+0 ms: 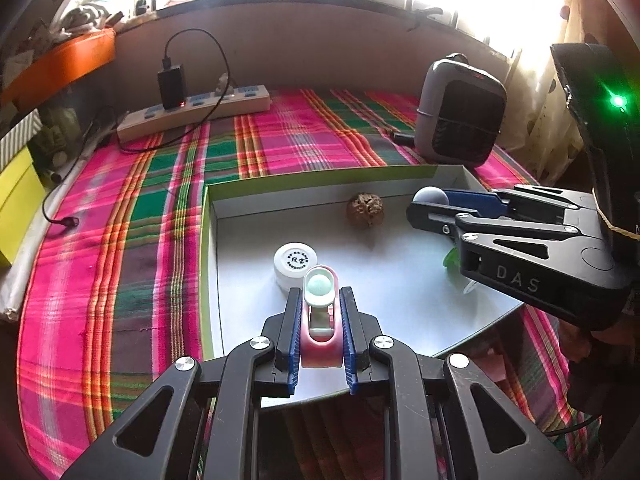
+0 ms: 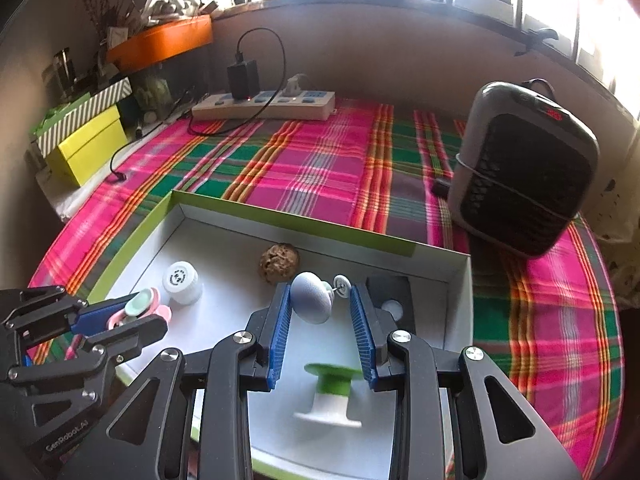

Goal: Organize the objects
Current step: 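Carry the pink holder with left tool and white egg with right tool into the box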

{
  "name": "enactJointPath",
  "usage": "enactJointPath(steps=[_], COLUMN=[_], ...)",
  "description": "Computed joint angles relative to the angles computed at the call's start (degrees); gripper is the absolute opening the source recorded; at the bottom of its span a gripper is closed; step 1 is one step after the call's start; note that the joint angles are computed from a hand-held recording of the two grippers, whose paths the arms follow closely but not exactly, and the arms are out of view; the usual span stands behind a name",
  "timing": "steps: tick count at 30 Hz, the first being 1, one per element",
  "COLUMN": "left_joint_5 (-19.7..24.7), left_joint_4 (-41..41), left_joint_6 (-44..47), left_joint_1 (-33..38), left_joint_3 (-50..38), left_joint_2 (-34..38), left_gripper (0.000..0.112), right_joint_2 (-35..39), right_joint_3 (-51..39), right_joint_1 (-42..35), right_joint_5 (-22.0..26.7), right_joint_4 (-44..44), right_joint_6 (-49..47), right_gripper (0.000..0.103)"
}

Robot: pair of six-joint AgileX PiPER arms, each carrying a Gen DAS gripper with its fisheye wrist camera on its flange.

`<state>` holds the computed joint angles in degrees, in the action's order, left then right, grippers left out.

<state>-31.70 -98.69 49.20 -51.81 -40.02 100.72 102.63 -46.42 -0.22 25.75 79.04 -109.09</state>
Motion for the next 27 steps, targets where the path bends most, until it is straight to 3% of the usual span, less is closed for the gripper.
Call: enactJointPath(steps=[27], left_joint_5=[0.8], left_joint_4=[0.2], left_joint_6=[0.3], left_joint_1=[1.8], left_joint_3=[-0.8], left_joint_2=[2.5], left_gripper=[0.018], right_joint_2=[4.4], right_joint_3=[-3.0], right_joint_1=[3.9], right_joint_5=[-4.4], right_joint_4=[-3.2], right_joint_6=[3.1], right_gripper=[0.032])
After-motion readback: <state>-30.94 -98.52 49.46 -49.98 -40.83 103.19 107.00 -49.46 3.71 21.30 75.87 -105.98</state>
